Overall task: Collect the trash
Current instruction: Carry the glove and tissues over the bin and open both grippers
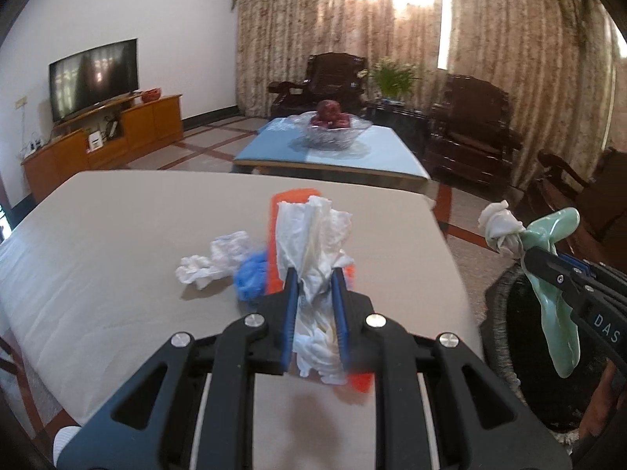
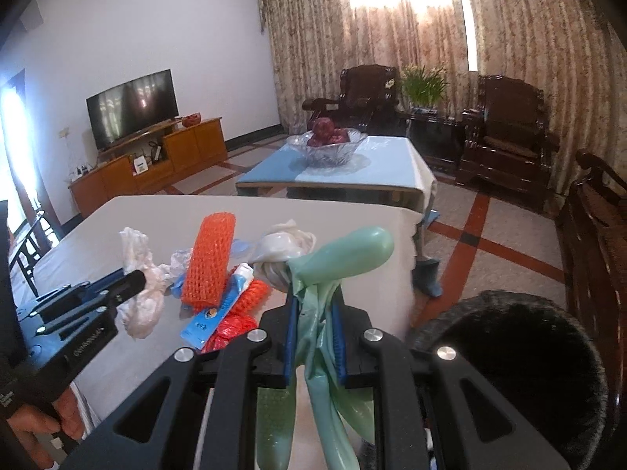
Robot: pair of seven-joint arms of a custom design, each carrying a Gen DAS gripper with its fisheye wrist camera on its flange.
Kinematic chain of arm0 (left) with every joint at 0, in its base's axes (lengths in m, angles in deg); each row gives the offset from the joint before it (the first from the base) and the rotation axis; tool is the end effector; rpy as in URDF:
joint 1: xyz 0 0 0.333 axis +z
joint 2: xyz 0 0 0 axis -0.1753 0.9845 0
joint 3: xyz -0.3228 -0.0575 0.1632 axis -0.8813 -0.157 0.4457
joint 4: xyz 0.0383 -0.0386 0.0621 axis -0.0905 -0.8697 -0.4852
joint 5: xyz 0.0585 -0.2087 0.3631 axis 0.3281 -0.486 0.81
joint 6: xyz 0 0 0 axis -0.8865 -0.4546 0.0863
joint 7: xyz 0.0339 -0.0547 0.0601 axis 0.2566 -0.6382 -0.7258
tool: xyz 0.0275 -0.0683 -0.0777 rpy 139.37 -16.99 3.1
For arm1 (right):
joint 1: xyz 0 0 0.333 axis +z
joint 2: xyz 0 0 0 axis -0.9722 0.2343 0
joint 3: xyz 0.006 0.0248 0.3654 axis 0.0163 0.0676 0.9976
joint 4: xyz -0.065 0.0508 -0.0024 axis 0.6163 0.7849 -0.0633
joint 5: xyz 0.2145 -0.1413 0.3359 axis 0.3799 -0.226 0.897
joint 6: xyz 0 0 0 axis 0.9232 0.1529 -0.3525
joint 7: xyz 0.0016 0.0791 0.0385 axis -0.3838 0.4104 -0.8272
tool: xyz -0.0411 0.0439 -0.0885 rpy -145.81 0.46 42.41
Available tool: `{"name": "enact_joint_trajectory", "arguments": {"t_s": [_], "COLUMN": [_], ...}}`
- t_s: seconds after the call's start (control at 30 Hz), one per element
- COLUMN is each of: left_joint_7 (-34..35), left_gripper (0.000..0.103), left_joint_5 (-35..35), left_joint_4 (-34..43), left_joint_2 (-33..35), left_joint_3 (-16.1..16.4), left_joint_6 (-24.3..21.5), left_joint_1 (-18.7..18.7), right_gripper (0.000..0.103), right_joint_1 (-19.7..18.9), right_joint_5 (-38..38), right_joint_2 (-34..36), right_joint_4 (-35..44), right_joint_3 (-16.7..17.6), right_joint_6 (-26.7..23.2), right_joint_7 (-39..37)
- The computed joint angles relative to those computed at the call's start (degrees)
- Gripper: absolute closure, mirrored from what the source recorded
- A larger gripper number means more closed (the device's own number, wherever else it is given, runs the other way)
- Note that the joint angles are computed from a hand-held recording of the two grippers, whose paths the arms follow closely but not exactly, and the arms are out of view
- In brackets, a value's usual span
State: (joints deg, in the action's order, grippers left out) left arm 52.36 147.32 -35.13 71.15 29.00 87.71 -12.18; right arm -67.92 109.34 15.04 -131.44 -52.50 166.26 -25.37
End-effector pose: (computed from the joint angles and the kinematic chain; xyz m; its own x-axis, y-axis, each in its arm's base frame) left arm 0.6174 -0.1230 0.4567 0.2104 -0.9763 0.0512 -0.5513 -0.1617 -0.8185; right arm 0.6865 0.1696 0.4667 0.3715 -0.9216 -0.1124 -0.5444 -0.1182 -0.8304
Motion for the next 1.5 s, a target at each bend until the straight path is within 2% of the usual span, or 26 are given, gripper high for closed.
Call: {"name": "enact_joint_trajectory", "arguments": {"t_s": [0.27, 0.47, 0.63, 0.8, 1.13, 1.2, 1.3, 1.4, 1.47, 1.5], "left_joint_7": [-1.57, -2.02, -2.75, -0.39, 9.30, 12.39, 15.95, 18.97, 21.58, 22.99], "left_gripper": [0.087, 0.087, 0.087, 0.087, 0.087, 0.087, 0.087, 0.087, 0.086, 0.085], "left_joint_5": [2.56, 3.83, 6.13, 5.09, -3.26, -6.11, -9.34, -12.37, -15.03, -16.38], "left_joint_4": [1.10, 3.08, 6.63, 10.23, 17.83, 19.32, 20.78, 21.47, 21.53, 21.59], "left_joint_2": [1.09, 3.33, 6.25, 9.66, 17.28, 18.95, 20.56, 21.57, 21.88, 22.17], "left_joint_3": [-1.49, -1.82, -1.82, -2.12, -0.27, -0.22, 0.35, 1.10, 1.12, 1.05], "left_joint_6": [0.49, 2.80, 4.60, 6.46, 9.62, 9.62, 9.88, 10.21, 10.46, 10.78], "left_joint_1": [-2.57, -4.34, -6.48, -8.84, -14.22, -15.10, -16.34, -17.39, -17.53, -17.49], "right_gripper": [0.087, 0.087, 0.087, 0.087, 0.087, 0.087, 0.087, 0.087, 0.087, 0.086], "right_joint_1": [-1.18, -1.72, -3.03, -4.42, -8.04, -7.56, -8.43, -10.09, -7.99, -8.03], "right_joint_5": [3.71, 5.76, 8.46, 10.04, 15.24, 11.93, 9.41, 7.50, 2.86, 2.03], "right_joint_2": [-3.55, -5.35, -6.69, -7.59, -6.40, -5.91, -5.19, -4.60, -4.17, -4.11], "right_joint_4": [-4.23, -6.63, -8.57, -10.37, -10.24, -10.71, -10.83, -11.12, -11.70, -12.05], "right_joint_3": [-0.68, -2.22, -3.31, -4.71, -5.57, -7.07, -7.11, -5.75, -8.49, -8.41], "right_joint_6": [2.00, 3.42, 4.67, 5.79, 8.07, 8.19, 8.58, 9.29, 9.11, 9.41], "right_joint_7": [-2.14, -2.63, -4.15, -4.45, -8.06, -4.64, -2.01, -0.21, 4.53, 5.42]}}
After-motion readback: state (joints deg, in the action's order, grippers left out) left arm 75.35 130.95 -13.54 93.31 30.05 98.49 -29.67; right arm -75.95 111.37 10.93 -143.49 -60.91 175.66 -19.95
